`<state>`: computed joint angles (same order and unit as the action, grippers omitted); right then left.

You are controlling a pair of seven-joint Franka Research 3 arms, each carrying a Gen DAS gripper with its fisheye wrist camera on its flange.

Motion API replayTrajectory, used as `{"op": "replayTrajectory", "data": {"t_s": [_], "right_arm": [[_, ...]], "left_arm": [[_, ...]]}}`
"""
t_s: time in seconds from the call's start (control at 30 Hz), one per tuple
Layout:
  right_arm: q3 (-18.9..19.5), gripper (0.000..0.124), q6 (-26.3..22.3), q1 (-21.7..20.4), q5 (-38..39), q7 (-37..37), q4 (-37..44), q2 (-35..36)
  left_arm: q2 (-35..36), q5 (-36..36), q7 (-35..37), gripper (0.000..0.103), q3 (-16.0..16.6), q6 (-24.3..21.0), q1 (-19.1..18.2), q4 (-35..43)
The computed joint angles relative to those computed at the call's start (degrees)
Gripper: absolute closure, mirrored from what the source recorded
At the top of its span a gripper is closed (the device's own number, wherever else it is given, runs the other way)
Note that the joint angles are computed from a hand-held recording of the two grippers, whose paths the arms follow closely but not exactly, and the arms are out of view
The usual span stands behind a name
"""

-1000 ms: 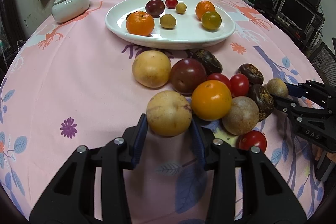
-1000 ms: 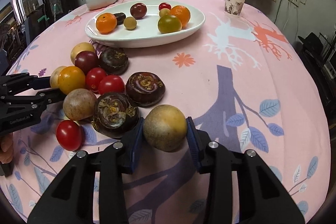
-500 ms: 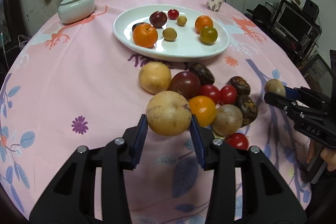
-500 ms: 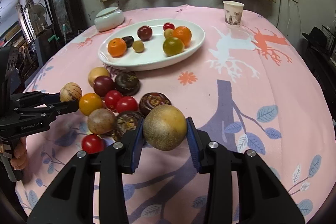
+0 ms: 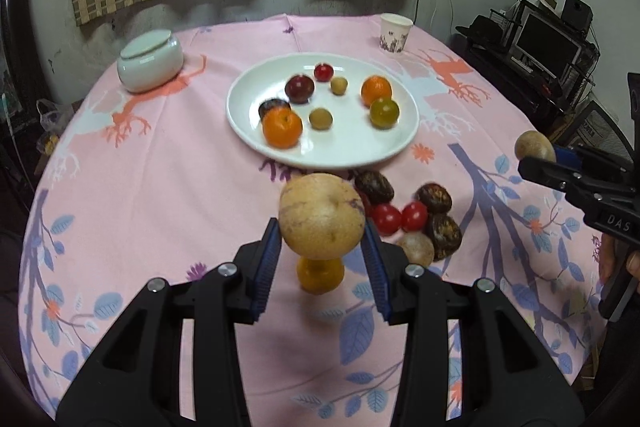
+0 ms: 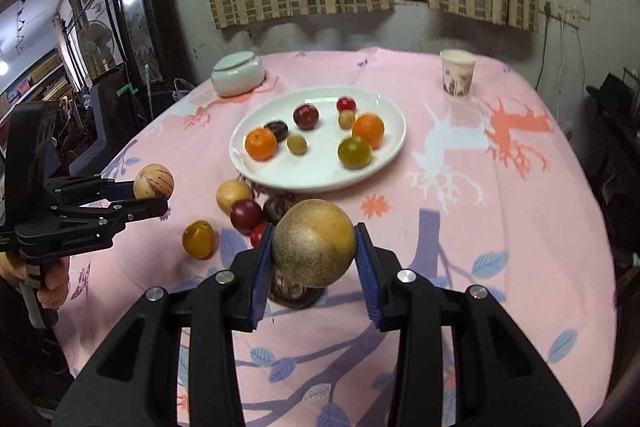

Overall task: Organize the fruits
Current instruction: 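Carry both round fruits to the white plate and release them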

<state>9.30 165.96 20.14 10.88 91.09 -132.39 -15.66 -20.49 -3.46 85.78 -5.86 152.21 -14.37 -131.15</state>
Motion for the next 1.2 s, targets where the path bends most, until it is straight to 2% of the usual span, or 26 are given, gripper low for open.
{"op": "replayTrajectory", "data": {"t_s": [0.13,0.23,0.37,0.47,0.7,0.93,1.07,1.2], "right_arm": [[0.5,0.085,-1.8,-1.0,-3.0,0.0,5.6,3.7],[0.3,0.085,-2.7,-0.8,-4.7,-0.2,11.6,9.1],[-1.1,0.085,-3.9,0.7,-3.2,-2.2,19.5,16.7],[-2.1,0.085,-4.2,1.8,-4.8,-1.8,24.9,22.0],[-4.7,0.085,-8.3,3.8,-6.7,-0.5,36.5,33.1],[-5.3,0.083,-11.9,3.9,-4.3,0.1,41.7,37.8],[-2.3,0.081,-9.9,0.5,3.9,-2.9,39.8,36.7],[-1.5,0.077,-9.0,-0.6,8.8,-5.1,36.1,33.4]], "left_arm": [[3.8,0.9,1.3,0.061,0.1,0.3,0.8,5.6],[9.3,1.0,1.8,0.061,-0.1,-0.2,2.0,12.1],[17.9,2.1,-0.5,0.061,-1.4,-2.2,4.7,21.2],[23.8,4.9,-3.1,0.061,-2.4,-3.8,6.3,27.4],[33.8,9.2,-6.7,0.061,-3.7,-7.9,7.8,37.6],[37.2,10.6,-7.6,0.06,-4.2,-9.0,7.9,40.6],[35.5,12.4,-9.0,0.044,-4.0,-7.2,7.7,38.5],[32.4,12.4,-9.0,0.041,-4.2,-6.4,8.1,35.4]]}}
